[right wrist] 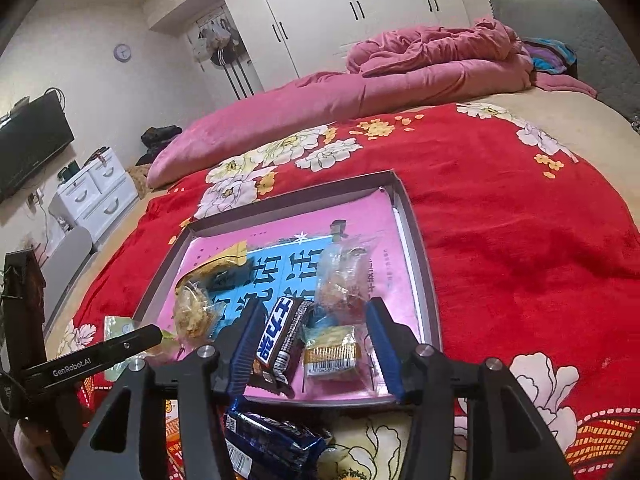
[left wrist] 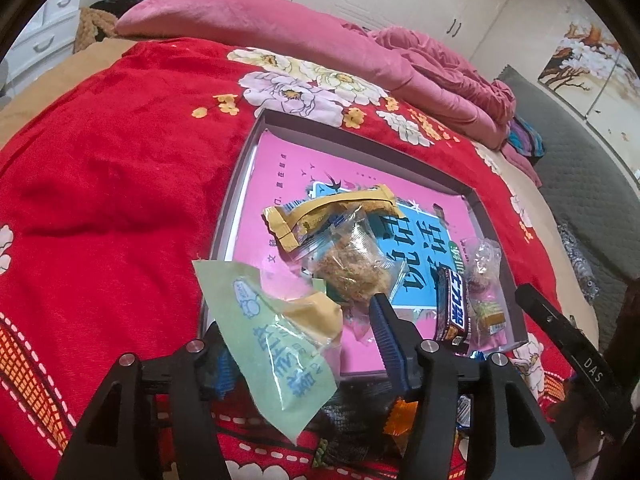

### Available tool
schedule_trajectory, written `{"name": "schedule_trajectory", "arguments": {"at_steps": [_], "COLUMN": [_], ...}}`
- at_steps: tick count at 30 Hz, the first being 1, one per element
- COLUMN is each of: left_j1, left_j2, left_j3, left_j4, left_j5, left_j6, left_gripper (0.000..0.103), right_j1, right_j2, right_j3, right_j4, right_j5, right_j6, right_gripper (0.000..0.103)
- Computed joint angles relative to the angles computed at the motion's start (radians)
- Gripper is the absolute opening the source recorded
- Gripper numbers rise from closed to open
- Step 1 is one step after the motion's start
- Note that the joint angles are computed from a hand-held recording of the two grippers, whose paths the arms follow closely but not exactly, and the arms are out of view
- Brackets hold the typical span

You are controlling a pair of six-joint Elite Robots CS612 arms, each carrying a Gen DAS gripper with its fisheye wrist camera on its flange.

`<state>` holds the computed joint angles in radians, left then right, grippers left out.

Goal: Organize snacks

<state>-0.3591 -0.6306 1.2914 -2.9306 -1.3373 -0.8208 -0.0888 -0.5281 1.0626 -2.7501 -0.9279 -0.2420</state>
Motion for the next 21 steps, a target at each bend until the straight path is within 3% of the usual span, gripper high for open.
{"name": "schedule_trajectory", "arguments": {"at_steps": [21], "left_j1": [-0.008], "left_j2": [-0.027], "left_j3": [0.052], "left_j4": [-0.083], "left_j5": [0.055], "left_j6": [-0.003], "left_gripper": [0.075], "right_j1": [-0.01], "right_j2": [-0.012], "right_j3": [0.026], "right_j4": [-0.062], "right_j5": [-0.001], "right_j6": [0.014], "right_gripper": [0.065]}}
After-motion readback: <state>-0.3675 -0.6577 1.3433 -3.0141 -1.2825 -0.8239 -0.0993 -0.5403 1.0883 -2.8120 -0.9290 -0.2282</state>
